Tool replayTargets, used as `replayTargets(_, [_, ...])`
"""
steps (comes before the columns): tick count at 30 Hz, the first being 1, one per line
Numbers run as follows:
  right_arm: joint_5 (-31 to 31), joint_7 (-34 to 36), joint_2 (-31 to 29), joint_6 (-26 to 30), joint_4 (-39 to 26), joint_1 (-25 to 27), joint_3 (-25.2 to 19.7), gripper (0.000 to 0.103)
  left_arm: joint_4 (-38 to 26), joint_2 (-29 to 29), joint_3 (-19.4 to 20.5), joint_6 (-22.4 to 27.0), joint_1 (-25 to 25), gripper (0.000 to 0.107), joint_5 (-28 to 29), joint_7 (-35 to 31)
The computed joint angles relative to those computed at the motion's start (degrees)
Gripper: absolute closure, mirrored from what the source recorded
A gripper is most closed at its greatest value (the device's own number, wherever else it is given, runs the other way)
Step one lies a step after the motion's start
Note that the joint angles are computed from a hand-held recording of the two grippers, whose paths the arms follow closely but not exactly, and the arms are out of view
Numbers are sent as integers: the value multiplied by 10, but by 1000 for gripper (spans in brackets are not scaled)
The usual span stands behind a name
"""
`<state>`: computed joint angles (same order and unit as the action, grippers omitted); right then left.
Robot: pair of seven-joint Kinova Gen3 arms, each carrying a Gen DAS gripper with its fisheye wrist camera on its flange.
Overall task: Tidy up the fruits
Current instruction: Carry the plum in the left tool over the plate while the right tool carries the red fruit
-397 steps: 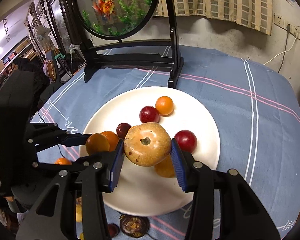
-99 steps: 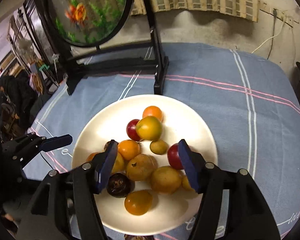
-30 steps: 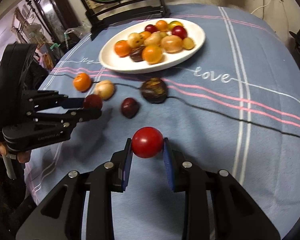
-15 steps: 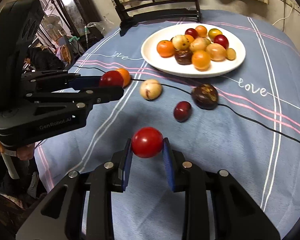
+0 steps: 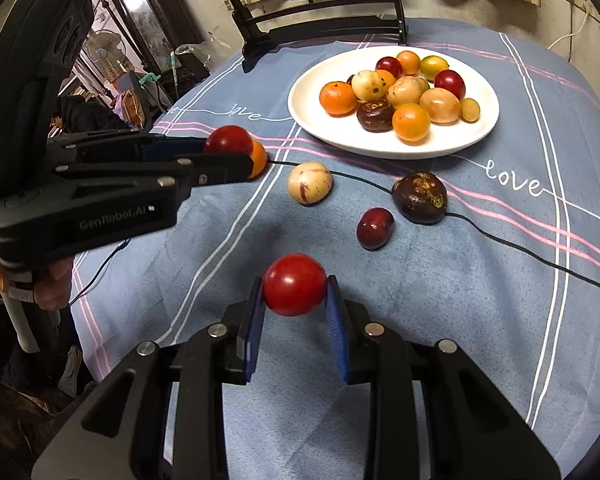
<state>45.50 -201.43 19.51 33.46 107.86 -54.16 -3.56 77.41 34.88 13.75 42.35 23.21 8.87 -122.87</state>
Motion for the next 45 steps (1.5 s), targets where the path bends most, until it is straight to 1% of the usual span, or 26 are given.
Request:
replayTargets(6, [1,-7,-3,-13,10,6,3,73,-23,14,-3,12,5,76,-2,7])
replayTargets(13, [2,-13,-1,-37,18,7,10,73,-32,23,-9,17,9,76,-7,17])
replayTargets(19, [9,-26,-4,-39,24,-1,16,73,-32,20,-9,12,-9,77,0,22])
replayTargets(23, [8,-35,0,-48,31,-1,14,73,-40,26,-9,30,-23,77,6,22])
replayTargets(26, [5,-35,2,-57,33,-1,17,73,-49,35,-16,40,-15,77,-2,31])
replayTargets(29, [6,-32,-3,-54,34,-2,22,73,-57,39,-12,41,-12,77,0,32])
replayTargets(32, [5,-24,-10,-45,35,4,20,73,-68,41,-9,41,-7,77,0,29])
replayTargets(35, [2,-2,-19,-29,32,18,13,73,-99,51,-15,48,8,77,-7,39])
replayTargets(38, [12,22,-36,5,24,36,10,73,-125,58,-14,45,16,76,-9,41])
replayTargets(42, [42,46,-53,55,6,68,3,73,-190,82,-30,57,47,76,-26,68])
replayTargets(45, [54,59,-53,63,-3,98,-3,73,-231,101,-36,71,62,76,-35,88])
